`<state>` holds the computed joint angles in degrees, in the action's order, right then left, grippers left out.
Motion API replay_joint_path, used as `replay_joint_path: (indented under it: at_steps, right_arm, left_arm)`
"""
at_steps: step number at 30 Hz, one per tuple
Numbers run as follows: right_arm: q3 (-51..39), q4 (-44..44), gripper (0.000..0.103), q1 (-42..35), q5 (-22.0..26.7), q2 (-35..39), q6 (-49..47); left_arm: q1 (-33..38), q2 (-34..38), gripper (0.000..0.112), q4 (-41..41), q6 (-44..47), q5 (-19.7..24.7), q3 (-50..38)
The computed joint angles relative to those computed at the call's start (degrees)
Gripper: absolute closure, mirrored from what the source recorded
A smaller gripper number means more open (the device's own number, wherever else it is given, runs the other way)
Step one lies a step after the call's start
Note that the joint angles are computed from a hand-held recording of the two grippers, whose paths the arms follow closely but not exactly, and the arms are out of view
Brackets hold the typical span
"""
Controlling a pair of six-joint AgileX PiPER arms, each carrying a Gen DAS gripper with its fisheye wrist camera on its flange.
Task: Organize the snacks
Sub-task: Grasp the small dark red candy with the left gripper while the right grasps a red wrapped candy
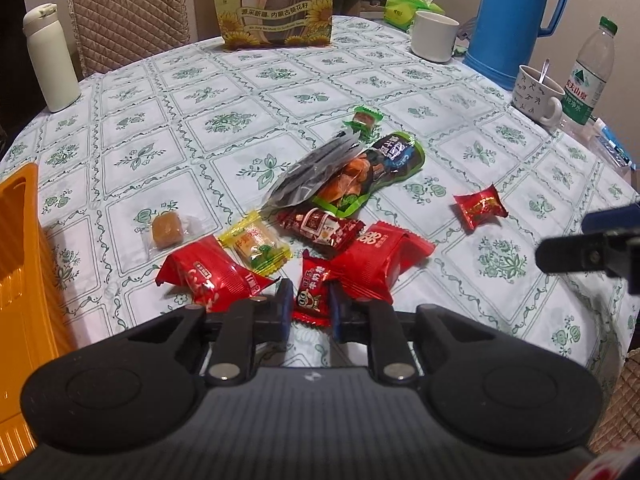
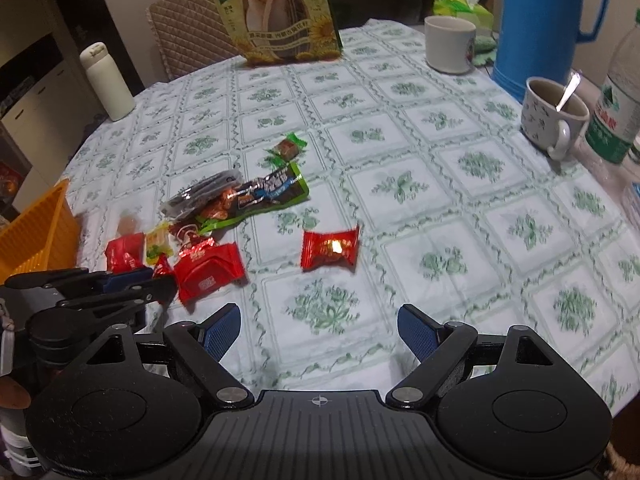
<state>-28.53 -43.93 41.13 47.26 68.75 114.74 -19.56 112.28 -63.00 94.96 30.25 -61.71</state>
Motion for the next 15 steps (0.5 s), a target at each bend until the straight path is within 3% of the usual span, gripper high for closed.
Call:
replay_joint_path:
  at_steps: [9, 11, 12, 15]
  right_arm:
    - [6.1, -11.2, 0.018, -7.1, -9.6, -2.3, -5.5]
    - [7.8, -14.3, 0.021, -10.7, -14.1, -3.0, -8.3]
    - [8.7, -15.6, 0.03, -13.5, -17.5, -3.3, -10.8]
    - [10.2, -17.0, 0.039, -22.8, -27.5, -3.0, -20.6]
  left_arm:
    - [0.9, -4.1, 0.096, 2.8, -5.4, -1.1, 3.4]
    - [1.2, -5.5, 0.096, 3.9, -7.8, -2.2, 4.6]
    - [1.3, -6.2, 0.096, 4.4, -9.0, -2.9, 5.3]
    - [1.7, -8.2, 0.096, 6.0, -13.1, -4.6, 7.3]
